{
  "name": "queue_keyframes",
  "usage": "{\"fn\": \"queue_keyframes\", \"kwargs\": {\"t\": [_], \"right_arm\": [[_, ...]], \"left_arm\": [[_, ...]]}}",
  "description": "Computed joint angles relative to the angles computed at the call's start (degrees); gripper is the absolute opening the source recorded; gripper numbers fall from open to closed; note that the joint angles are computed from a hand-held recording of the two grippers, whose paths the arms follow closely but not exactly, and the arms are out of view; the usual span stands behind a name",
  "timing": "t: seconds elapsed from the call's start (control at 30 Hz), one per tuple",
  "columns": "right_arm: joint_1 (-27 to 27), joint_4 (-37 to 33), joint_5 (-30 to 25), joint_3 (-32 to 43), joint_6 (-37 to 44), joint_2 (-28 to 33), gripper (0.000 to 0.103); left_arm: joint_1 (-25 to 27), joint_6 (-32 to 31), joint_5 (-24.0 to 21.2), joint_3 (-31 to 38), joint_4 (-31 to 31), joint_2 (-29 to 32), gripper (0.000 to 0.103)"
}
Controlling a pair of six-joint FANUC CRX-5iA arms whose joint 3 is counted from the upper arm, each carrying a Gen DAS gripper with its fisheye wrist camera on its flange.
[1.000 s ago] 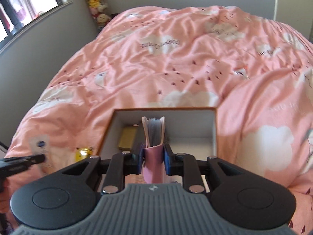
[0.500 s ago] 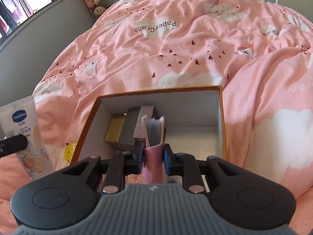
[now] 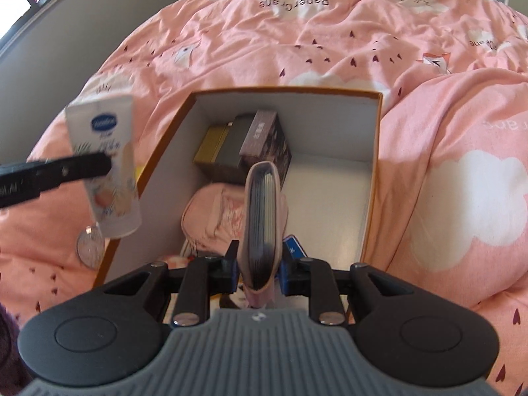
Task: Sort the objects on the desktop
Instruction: 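Carry the pink card holder to the shoebox with the right gripper while the left gripper lifts the lotion tube, then lower the pink card holder into the shoebox beside the photo-card box and release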
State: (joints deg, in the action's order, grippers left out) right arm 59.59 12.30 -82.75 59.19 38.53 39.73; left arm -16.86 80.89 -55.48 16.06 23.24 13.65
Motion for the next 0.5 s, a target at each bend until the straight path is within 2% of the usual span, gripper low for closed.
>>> {"fn": "queue_keyframes", "kwargs": {"t": [0.17,0.3,0.5], "right_arm": [[0.08,1.47,2.66,-4.36,-2.58,-2.37,0.019],[0.28,7.62,5.35,-7.07,-7.98,-3.10,0.019],[-0.73,12.82,7.56,-5.44,-13.15,0.26,0.019]], "left_arm": [[-0.72,-0.62,0.58,0.55,-0.07,0.43,0.019],[-1.48,-0.62,2.23,0.72,0.57,1.16,0.019],[-2.45,-0.56,6.26,-0.54,1.96,1.85,0.019]]}}
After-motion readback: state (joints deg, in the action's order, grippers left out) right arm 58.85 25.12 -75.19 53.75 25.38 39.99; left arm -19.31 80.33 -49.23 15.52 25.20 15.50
